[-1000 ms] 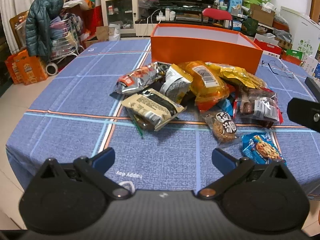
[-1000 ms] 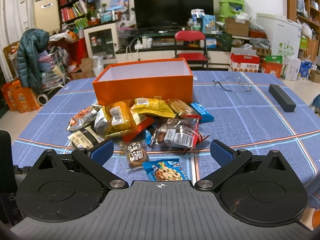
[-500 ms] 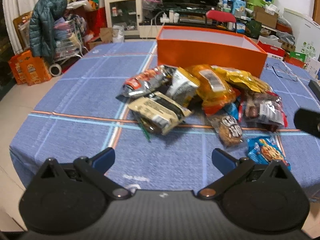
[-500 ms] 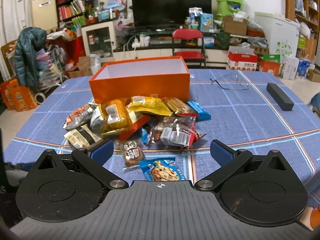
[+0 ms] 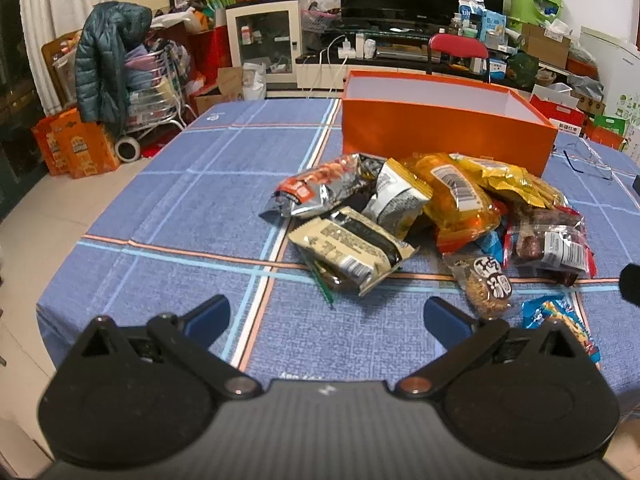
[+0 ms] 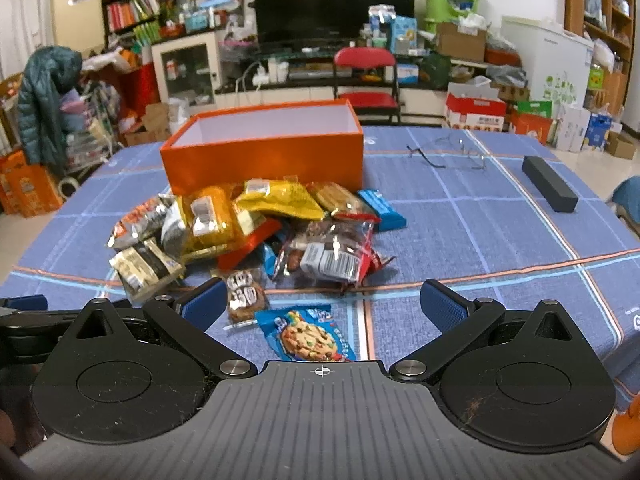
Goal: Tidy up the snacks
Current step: 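Move both tools toward the snack pile beside the orange box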
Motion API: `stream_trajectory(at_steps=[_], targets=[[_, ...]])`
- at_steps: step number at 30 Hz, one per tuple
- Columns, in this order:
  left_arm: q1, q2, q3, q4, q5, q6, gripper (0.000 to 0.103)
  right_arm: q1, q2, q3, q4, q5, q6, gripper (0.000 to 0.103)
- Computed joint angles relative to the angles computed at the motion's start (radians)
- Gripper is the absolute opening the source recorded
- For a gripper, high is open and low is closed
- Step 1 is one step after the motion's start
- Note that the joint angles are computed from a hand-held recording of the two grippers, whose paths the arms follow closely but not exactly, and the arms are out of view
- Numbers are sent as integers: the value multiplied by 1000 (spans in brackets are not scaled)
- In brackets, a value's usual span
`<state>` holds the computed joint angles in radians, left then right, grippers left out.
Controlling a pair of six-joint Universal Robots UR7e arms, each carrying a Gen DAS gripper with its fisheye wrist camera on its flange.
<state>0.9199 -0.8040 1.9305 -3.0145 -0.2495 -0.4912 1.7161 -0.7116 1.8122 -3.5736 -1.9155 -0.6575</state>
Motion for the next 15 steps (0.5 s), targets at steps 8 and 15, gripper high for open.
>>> stream_trajectory(at_steps=[8,15], targets=[[1,-8,-20,-28,4,62,102,-31,-23,66,-273,185,-84,96],[17,-2,-55,-70,-10,159,102,-88,-38,92,-357,400,-129,96]])
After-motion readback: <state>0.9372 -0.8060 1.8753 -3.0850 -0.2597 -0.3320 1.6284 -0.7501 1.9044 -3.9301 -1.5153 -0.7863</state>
